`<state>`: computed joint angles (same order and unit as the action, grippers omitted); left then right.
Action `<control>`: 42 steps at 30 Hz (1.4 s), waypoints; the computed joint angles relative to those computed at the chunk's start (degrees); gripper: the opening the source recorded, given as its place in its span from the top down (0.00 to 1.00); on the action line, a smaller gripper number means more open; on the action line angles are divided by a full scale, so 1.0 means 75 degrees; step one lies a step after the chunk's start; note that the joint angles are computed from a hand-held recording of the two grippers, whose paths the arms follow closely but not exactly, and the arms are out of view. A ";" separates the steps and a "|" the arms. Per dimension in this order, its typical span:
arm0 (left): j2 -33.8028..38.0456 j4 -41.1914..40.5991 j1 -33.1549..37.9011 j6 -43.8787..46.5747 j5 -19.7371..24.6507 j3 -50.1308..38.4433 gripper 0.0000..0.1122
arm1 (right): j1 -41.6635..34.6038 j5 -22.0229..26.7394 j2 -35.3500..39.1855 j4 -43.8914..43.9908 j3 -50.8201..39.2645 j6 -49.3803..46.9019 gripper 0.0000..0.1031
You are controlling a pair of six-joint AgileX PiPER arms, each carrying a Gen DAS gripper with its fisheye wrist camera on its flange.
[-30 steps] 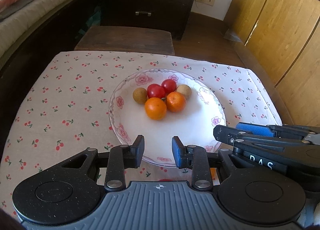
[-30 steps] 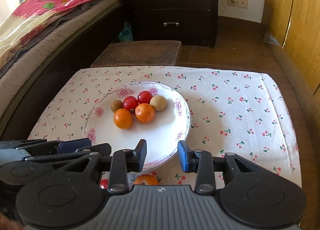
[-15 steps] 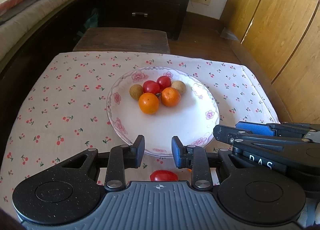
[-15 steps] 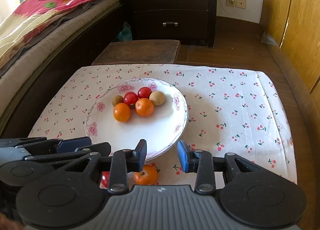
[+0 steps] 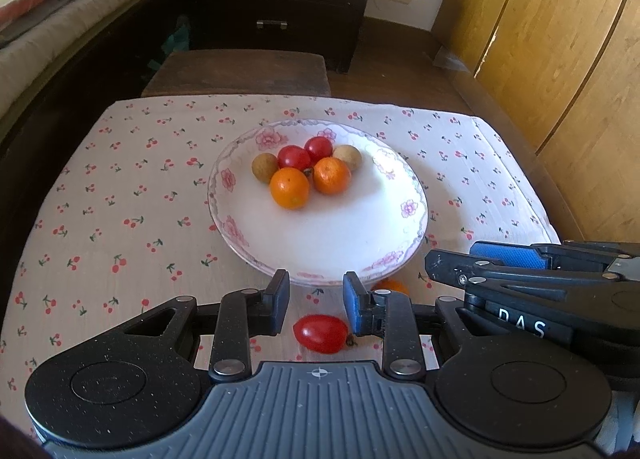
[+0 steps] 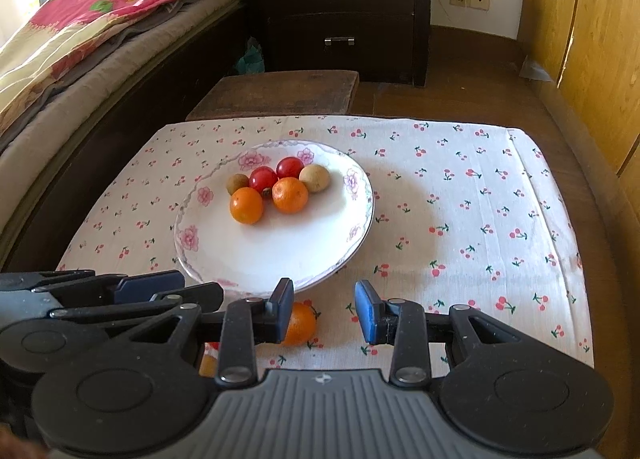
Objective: Organize fruits
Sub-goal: 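Move both open grippers back to the brown fruits on the sheet, then grasp a small brown round fruit with the left gripper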
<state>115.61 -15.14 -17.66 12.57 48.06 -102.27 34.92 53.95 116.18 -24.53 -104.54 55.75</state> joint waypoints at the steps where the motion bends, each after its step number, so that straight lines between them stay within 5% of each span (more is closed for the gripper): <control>1: -0.0036 -0.0010 0.0002 0.0032 -0.0012 0.0061 0.67 | 0.0018 -0.0012 -0.0030 0.0003 0.0051 0.0023 0.66; 42: -0.0428 0.0219 -0.0114 0.0064 0.0114 0.1152 0.58 | 0.0130 0.0060 -0.0598 0.0519 0.1108 0.0493 0.64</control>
